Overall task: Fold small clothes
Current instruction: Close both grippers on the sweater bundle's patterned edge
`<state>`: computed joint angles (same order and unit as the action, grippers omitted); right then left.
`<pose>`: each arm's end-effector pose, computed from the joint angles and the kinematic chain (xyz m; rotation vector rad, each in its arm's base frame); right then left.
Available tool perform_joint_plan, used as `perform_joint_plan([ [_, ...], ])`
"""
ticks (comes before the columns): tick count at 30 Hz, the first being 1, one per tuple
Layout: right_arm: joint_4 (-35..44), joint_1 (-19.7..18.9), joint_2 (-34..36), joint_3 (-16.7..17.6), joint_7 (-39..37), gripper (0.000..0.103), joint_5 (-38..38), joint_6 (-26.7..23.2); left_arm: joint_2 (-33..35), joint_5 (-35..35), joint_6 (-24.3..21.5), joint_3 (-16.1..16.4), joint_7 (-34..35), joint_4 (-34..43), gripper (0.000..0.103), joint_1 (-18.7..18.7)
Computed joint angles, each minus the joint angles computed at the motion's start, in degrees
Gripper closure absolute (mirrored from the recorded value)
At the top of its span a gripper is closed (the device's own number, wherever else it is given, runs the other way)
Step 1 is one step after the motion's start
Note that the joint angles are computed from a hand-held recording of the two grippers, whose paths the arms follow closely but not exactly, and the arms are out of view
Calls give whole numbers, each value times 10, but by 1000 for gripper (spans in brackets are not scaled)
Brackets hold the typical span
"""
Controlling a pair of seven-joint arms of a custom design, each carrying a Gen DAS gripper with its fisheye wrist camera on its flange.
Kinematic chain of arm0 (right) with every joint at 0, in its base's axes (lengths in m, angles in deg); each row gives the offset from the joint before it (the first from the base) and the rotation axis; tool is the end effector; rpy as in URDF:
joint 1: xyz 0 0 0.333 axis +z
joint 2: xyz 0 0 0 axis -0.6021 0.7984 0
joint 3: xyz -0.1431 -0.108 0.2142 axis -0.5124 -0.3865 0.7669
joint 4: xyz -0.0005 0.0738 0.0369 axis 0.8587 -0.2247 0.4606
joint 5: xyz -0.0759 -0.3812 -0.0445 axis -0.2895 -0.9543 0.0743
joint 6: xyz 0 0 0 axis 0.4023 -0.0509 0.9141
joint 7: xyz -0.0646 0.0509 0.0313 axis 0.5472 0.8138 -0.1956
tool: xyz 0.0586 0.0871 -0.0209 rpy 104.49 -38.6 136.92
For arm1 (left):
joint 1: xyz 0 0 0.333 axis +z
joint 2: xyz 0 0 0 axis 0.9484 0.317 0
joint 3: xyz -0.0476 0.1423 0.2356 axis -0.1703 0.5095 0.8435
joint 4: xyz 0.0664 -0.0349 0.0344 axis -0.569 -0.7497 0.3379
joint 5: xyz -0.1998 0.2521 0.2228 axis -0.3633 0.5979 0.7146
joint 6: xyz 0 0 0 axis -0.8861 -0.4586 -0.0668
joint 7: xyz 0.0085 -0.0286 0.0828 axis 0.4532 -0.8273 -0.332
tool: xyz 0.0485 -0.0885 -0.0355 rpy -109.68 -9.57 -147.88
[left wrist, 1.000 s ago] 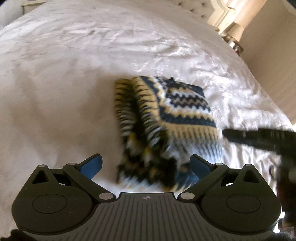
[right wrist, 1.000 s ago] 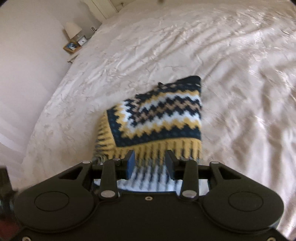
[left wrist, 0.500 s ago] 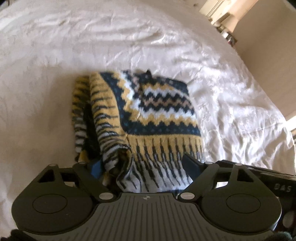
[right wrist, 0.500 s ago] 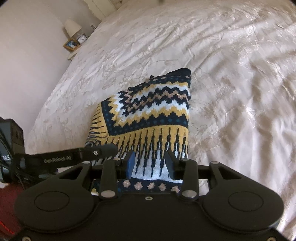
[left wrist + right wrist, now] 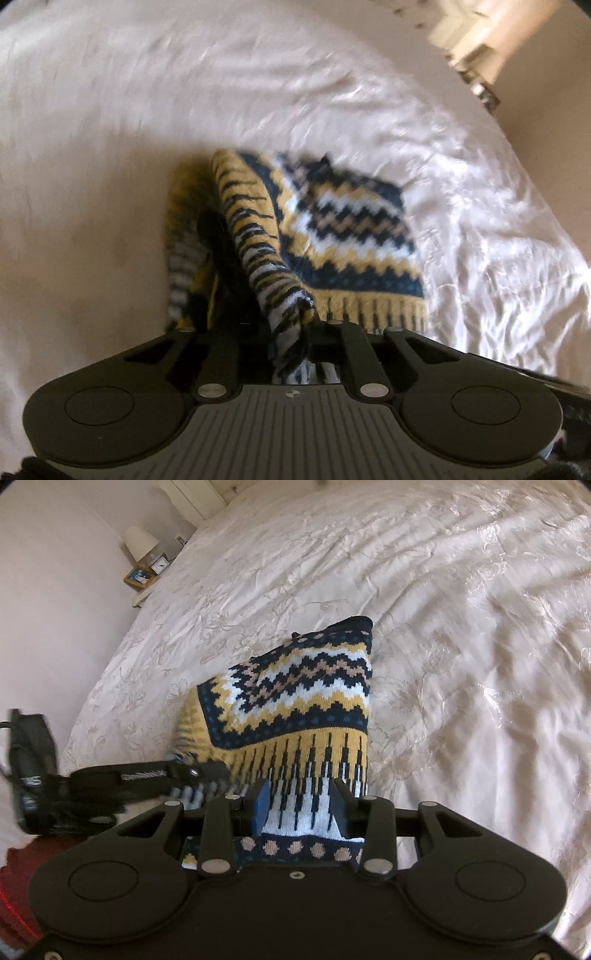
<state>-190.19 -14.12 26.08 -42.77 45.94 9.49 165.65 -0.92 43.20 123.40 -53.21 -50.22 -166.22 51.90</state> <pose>0.4598 0.2110 0.4328 -1.9371 1.4560 0.1484 0.3503 -0.2376 0.4474 -2.3728 1.5318 -0.7733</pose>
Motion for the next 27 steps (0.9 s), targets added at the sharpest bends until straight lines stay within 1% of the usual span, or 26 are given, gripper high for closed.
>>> perform_joint_plan([
  [2,-1,1,-1,0,3,55,3,1,-28,34,-2,-23,-16,-3,91,18],
  [3,-2,1,-1,0,2,55,5,1,-42,40,-3,-25,-23,-8,91,20],
  [5,-2,3,-1,-2,-4,55,12,1,-60,35,-19,-14,-23,-20,91,12],
  [8,1,4,3,0,-6,55,12,-2,-72,25,-43,-7,-35,-48,90,9],
  [9,3,3,4,1,-4,55,10,-2,-70,16,-42,4,-29,-58,89,3],
  [10,4,4,6,1,-4,55,10,-3,-68,0,-30,23,-14,-72,87,-9],
  [11,5,3,8,1,-3,55,11,-5,-66,-15,-6,40,-1,-88,82,-16],
  [12,7,3,10,2,-1,54,7,-7,-68,-24,21,49,9,-103,79,-19],
  [13,9,2,13,4,0,54,2,-7,-73,-32,38,58,21,-111,78,-22],
  [14,10,2,14,5,1,54,-2,-5,-80,-35,43,60,32,-115,75,-22],
  [15,11,1,15,7,4,53,-5,-1,-89,-32,43,54,38,-115,68,-17],
  [16,12,1,16,7,5,50,-5,3,-103,-23,34,41,38,-115,60,-7],
  [17,14,2,17,8,7,46,-4,8,-118,-4,14,16,29,-108,41,10],
  [18,16,2,20,10,10,45,-8,16,-130,14,-1,-3,20,-103,25,23],
  [19,19,2,22,12,10,45,-14,25,-139,30,-13,-17,13,-96,21,32],
  [20,23,4,26,11,-1,45,-15,32,-142,45,-20,-25,10,-89,21,38],
  [23,54,14,51,6,-56,45,24,36,-125,71,-23,-23,24,-67,21,37],
  [27,112,12,105,14,-95,45,50,18,-62,86,0,-6,67,-36,21,33],
])
